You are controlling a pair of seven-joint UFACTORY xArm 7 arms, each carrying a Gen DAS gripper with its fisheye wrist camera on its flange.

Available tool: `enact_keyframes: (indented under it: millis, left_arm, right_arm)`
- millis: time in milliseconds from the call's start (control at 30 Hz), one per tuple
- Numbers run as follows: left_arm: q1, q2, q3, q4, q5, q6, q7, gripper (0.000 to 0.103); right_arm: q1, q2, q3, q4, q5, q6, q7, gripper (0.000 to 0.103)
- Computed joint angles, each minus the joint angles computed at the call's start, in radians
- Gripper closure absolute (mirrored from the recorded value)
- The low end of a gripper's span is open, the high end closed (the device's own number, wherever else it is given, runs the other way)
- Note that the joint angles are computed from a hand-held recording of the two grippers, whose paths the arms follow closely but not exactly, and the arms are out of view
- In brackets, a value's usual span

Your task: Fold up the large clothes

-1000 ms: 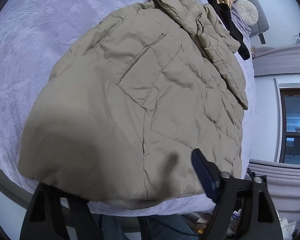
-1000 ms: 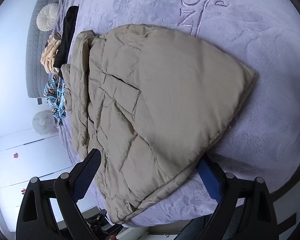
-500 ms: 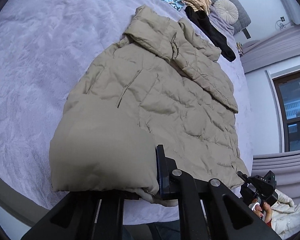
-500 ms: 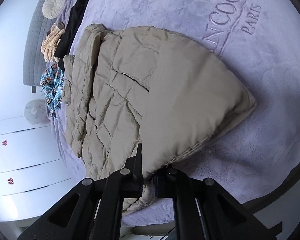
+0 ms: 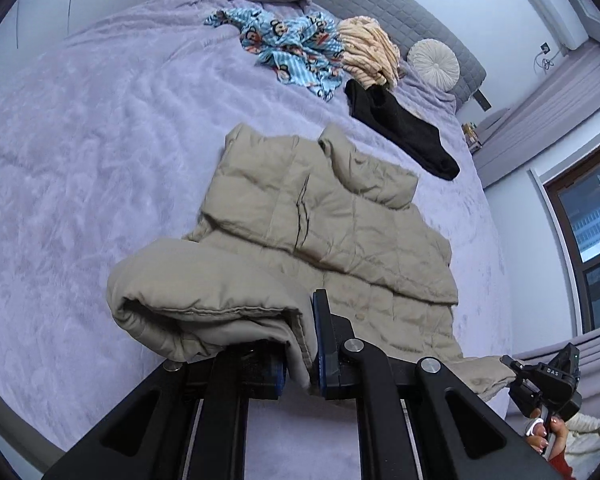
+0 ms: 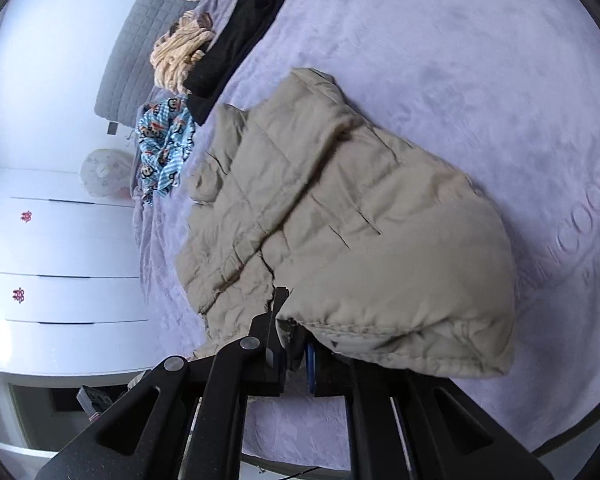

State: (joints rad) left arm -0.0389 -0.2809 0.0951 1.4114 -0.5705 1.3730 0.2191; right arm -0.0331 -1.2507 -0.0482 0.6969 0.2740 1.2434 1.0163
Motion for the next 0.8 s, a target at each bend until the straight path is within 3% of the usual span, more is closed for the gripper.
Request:
enact_keyframes:
  millis: [233, 400, 800]
  left_arm:
    - [-0.024, 0.138, -0.069, 0.128, 0.027, -0.162, -0.107, 0.091]
    - [-0.032, 0.297, -0.104, 0.271, 0.04, -0.208, -0.109, 0.091]
    - [-0.041, 0.729, -0.197, 0.733, 0.185, -0.206, -0.193, 0.091]
  right_arm:
    - [0.074, 0.324, -0.107, 0.195, -0.045, -0.097, -0.281, 0.096]
    - [0.054, 0.523, -0.115, 0.299, -0.041, -0.175, -0.415, 0.096]
    - [-0.024, 0.864, -0.095, 0.472, -0.008, -0.291, -0.529, 0.096]
